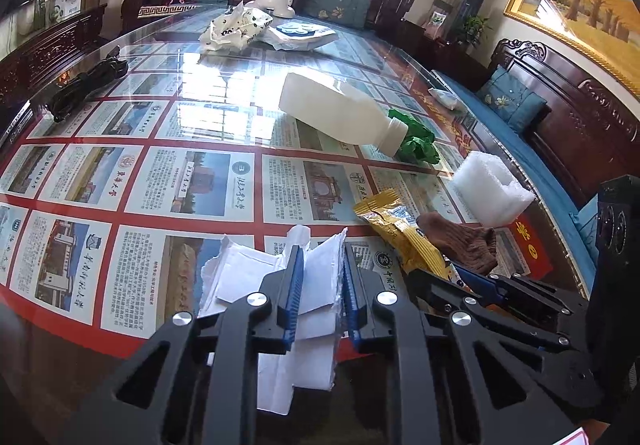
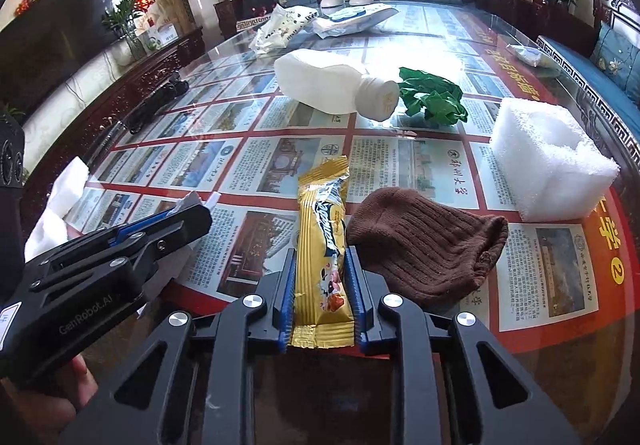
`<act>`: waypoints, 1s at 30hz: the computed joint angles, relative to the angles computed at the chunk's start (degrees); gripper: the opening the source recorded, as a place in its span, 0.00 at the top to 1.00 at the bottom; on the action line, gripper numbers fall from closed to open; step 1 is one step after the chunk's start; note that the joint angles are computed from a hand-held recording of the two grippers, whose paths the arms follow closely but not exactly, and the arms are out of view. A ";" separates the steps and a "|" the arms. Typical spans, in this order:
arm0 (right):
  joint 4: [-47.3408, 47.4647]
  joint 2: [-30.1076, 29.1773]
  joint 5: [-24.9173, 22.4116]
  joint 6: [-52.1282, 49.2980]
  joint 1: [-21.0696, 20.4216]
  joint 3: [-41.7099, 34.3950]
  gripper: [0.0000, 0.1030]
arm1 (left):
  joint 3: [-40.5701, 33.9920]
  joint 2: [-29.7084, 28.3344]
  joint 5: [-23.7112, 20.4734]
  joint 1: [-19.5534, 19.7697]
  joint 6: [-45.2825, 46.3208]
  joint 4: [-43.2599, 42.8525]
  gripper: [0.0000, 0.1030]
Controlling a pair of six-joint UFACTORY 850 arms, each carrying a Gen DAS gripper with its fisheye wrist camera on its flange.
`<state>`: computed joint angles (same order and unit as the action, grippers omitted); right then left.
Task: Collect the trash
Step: 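Grasp the yellow snack wrapper with the right tool while left holds the paper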
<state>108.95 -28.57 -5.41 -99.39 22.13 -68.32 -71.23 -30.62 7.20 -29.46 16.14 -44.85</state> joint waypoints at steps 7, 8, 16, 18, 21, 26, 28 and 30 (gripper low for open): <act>4.55 0.97 -2.24 -5.23 0.20 0.92 0.85 | 1.13 1.23 0.58 0.22 -10.64 10.64 0.86; 5.98 1.23 -2.57 -6.58 0.15 1.14 0.85 | 1.26 1.46 0.73 0.21 -10.74 10.79 0.86; 17.25 3.64 -3.68 -17.17 -0.20 3.60 0.85 | 2.51 3.15 1.76 -0.42 -12.02 12.33 0.91; 20.00 4.59 -4.37 -19.68 -0.38 4.77 0.85 | 3.07 3.72 2.02 -0.64 -15.72 15.78 0.93; 22.70 5.82 -4.94 -21.95 -0.46 6.05 0.85 | 3.80 4.74 2.66 -1.28 -15.35 15.70 0.93; 29.64 8.52 -5.69 -28.44 -0.47 8.67 0.85 | 5.12 7.08 4.30 -2.81 -8.63 10.20 0.93; 31.79 9.88 -6.01 -30.46 -0.46 9.97 0.85 | 5.82 8.12 5.00 -3.44 -6.08 7.67 0.93; 35.11 11.45 -6.39 -33.65 -0.37 11.60 0.85 | 6.82 9.19 5.68 -4.00 -4.90 6.44 0.93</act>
<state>144.05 -17.12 -11.81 -133.05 21.76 -56.72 -64.40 -21.43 12.89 -33.46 11.24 -38.40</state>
